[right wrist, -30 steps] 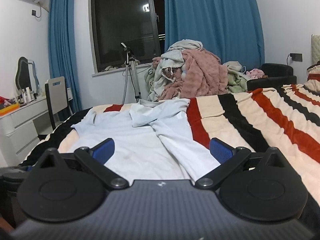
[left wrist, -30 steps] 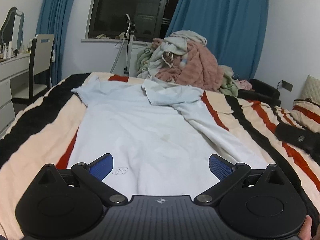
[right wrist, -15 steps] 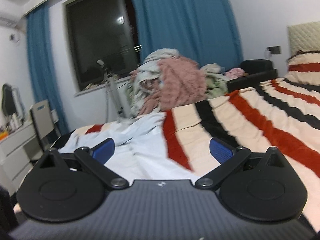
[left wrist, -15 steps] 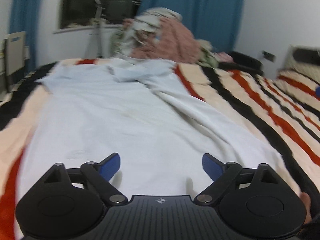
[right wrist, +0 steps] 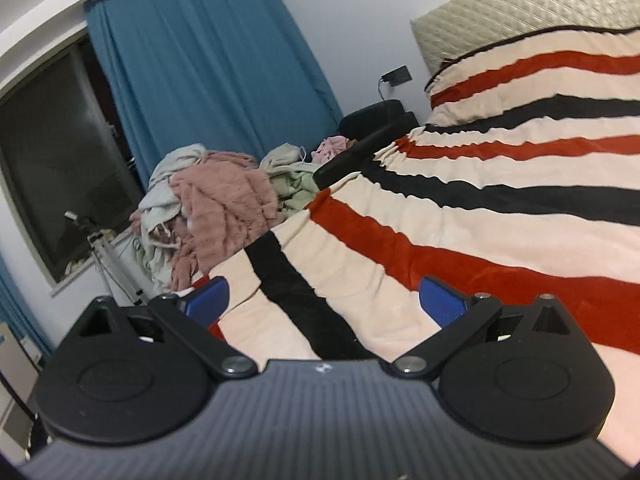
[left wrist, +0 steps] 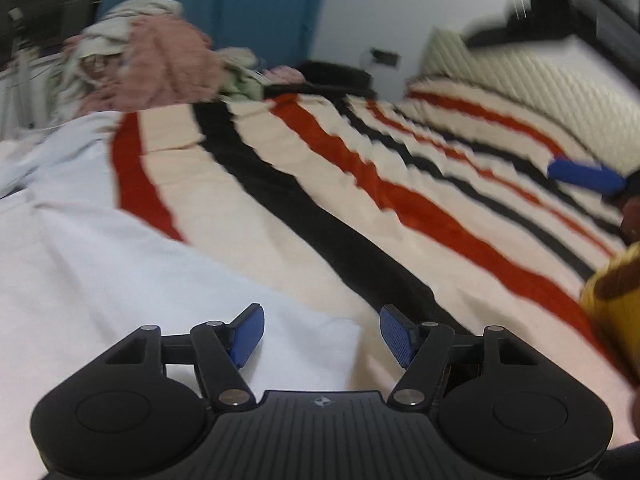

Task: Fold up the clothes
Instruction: 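Grasp the opposite side of the T-shirt with the left gripper, then fold the held side over toward the middle and open the left gripper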

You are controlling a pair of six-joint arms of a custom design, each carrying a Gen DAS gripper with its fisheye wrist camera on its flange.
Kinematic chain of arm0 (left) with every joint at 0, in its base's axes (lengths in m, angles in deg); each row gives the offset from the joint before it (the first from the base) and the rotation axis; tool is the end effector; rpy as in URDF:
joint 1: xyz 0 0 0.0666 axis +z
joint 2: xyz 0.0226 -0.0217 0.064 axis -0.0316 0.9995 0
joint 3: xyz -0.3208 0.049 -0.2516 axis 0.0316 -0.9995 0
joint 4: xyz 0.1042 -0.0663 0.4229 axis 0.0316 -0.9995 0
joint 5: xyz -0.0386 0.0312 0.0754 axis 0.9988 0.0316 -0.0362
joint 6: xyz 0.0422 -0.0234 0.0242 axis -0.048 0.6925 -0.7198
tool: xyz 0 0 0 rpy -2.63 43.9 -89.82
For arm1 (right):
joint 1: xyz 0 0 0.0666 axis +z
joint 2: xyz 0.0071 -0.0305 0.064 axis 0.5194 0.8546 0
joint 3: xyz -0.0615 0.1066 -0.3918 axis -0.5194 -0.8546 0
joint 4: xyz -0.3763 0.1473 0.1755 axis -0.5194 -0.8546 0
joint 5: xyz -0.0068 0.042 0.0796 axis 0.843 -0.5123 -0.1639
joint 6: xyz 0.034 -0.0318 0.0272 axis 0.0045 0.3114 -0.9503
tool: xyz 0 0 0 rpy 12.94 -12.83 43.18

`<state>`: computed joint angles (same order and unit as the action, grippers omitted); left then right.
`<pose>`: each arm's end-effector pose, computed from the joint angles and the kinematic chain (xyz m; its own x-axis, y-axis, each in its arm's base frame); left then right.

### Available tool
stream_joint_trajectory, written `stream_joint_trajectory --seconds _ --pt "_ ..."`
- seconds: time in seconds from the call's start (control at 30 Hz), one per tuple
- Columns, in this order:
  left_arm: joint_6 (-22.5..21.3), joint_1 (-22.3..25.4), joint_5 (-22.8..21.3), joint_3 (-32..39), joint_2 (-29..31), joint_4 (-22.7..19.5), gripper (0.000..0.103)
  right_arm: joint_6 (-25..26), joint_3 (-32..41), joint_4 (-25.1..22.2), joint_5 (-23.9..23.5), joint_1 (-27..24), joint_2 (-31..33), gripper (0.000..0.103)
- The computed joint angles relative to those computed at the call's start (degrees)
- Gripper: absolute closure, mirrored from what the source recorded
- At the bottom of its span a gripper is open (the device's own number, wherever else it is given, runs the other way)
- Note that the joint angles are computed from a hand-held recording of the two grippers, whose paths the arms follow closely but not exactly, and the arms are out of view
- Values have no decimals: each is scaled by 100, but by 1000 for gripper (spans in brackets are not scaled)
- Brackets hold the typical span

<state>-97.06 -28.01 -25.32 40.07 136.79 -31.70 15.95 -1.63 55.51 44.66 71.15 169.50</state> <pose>0.5081 -0.2632 0.3114 -0.4968 0.3791 -0.7807 0.7052 0.7007 -0.1085 0.4437 0.3297 0.3707 -0.0126 0.5566 -0.8307 0.4958 0.7249 0.4783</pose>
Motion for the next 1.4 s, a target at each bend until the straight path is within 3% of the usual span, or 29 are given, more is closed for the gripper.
stream_joint_trajectory --seconds 0.07,0.13,0.17,0.23,0.33,0.43,0.67,0.73,0.83,1.0,1.07,1.17,1.23,1.3,1.4 --pt "-59 -88 -80 101 224 -77 44 -20 11 -66 -5 -59 56 0" --pt "68 -75 -113 208 425 -120 84 -6 42 -151 -100 -117 122 0" --pt "207 -46 -92 224 472 -86 93 -21 46 -185 -96 -113 148 0" --pt "461 38 31 267 509 -33 98 119 66 -140 -39 -116 189 0" --pt "630 233 467 68 194 327 98 396 10 137 223 -70 171 0" --pt "876 460 718 -119 -217 464 98 350 9 73 579 -2 132 0" --pt "2071 1559 1630 -589 -1473 121 98 482 55 32 764 116 83 0" --pt "2295 1996 1858 -840 -1832 -64 98 742 111 131 627 167 119 0" --pt "2277 2604 2048 -1120 -2166 -556 98 1206 239 279 251 236 225 0" --pt "1774 3305 2103 -1167 -1998 -1736 102 1501 563 135 -756 285 503 0" --pt "1787 3411 2148 -1169 -1861 -1861 101 1524 723 -22 -1074 301 631 0" --pt "1680 3492 2087 -1081 -1702 -2001 90 1687 923 -180 -1315 366 796 0" --pt "1623 3506 2016 -1054 -1643 -1982 54 1817 1003 -184 -1374 413 873 0" --pt "1582 3478 1916 -1080 -1658 -1900 46 1913 1059 -133 -1486 450 936 0" --pt "1482 3347 1622 -1120 -1704 -1769 46 2009 1132 -28 -1683 494 1024 0"
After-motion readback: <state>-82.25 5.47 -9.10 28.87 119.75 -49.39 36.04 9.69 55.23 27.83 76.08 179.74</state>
